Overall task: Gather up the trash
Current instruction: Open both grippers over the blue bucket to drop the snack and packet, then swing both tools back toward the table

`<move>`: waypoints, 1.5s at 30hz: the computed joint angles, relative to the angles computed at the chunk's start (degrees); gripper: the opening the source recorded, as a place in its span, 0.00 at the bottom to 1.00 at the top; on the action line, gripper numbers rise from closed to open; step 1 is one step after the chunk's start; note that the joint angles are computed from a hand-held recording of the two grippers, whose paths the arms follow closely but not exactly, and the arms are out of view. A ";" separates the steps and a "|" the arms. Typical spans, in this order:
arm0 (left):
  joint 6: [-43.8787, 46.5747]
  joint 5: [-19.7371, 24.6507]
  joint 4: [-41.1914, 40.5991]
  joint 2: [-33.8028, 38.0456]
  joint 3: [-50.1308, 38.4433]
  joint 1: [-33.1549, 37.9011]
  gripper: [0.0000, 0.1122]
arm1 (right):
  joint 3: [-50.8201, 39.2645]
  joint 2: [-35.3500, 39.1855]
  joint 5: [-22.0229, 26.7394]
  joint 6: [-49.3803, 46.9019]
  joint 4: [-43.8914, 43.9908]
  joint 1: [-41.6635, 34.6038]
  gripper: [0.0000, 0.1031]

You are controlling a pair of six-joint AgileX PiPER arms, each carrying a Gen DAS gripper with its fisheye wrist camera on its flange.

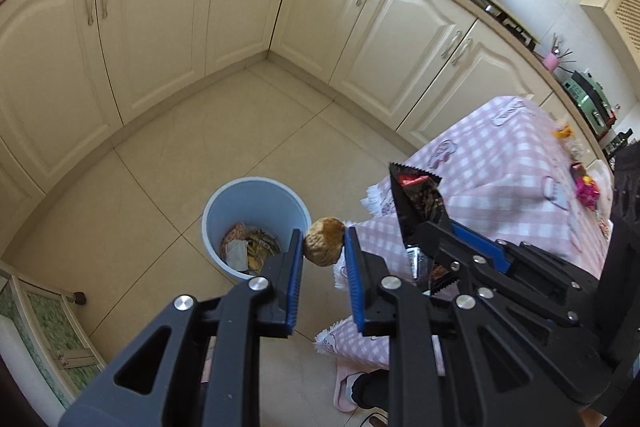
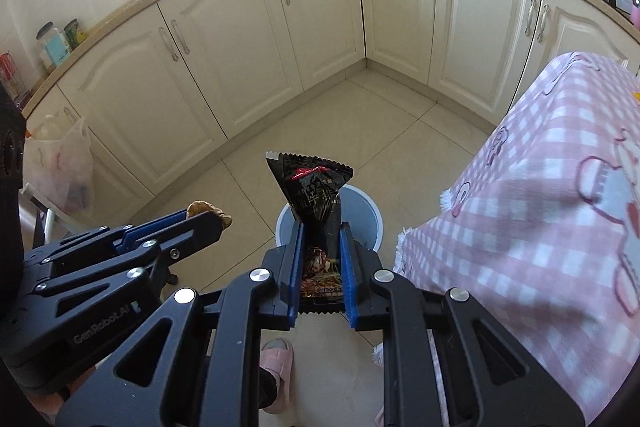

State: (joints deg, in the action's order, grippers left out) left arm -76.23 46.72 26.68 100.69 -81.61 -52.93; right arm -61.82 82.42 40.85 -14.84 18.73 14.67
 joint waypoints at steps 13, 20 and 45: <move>9.27 -4.17 -6.20 12.10 -10.11 10.80 0.44 | -6.27 12.74 -4.04 -5.78 4.95 -3.07 0.15; 7.37 -4.38 -5.86 11.74 -7.79 11.13 0.44 | -6.73 15.06 -4.63 -7.91 6.89 -2.93 0.15; -3.46 4.00 5.82 2.27 -3.23 9.14 0.52 | -12.27 13.98 -9.42 -2.26 3.60 0.78 0.52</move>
State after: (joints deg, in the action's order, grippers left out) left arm -79.69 50.73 32.50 102.96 -84.85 -43.79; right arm -74.09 96.41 31.43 -17.11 22.34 15.45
